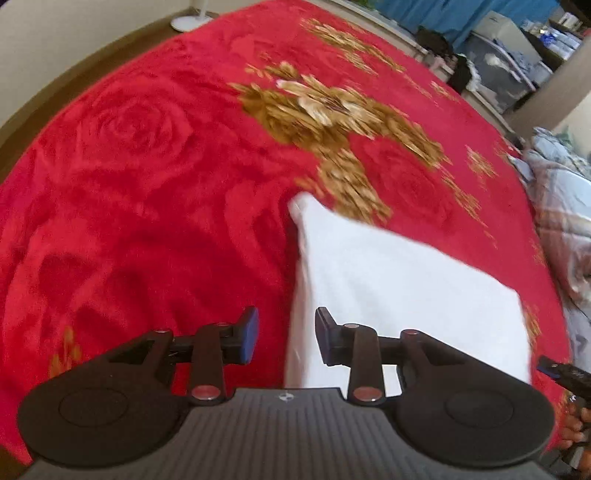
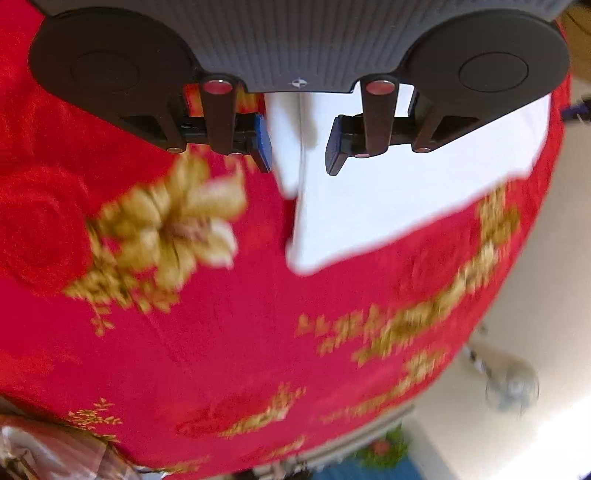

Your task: Fold small clothes

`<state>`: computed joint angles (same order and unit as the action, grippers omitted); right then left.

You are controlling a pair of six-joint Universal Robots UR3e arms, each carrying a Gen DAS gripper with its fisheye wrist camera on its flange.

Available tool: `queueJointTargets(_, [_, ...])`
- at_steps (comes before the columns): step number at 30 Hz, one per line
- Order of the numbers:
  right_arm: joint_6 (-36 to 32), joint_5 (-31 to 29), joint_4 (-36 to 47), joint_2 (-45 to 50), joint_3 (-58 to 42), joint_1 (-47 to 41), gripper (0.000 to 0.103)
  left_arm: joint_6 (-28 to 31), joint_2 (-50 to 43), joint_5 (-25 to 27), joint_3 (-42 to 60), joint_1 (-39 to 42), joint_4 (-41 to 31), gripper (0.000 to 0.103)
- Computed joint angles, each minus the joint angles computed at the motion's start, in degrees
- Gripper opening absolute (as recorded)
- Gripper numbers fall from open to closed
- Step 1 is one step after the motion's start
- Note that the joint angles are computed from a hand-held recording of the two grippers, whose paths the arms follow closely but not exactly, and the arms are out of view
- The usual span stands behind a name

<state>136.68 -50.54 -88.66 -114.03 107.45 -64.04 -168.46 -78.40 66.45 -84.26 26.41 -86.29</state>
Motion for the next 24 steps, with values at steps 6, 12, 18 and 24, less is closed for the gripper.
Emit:
queueJointTargets(6, [-25.9, -4.4, 33.3, -17.1, -2.2, -18.2, 0.034, 8.2, 19.4, -3.3, -15.3, 5.1, -6.8, 0.058])
queueJointTargets(12, [-37.8, -7.2, 40.8, -25.1, 2.1, -27.0, 0.028, 13.7, 26.0, -2.3, -24.2, 7.2, -7.9, 0.016])
queueJointTargets(18, [-50.4, -5.7, 61.1, -20.7, -7.8, -41.8, 0.003, 35.0, 34.2, -14.0, -14.7, 29.5, -37.5, 0.006])
queueJointTargets(24, [-32.1, -11.4, 42.0, -20.3, 0.7, -31.6, 0.005, 24.0, 29.8, -3.2, -20.5, 21.2, -28.1, 0.014])
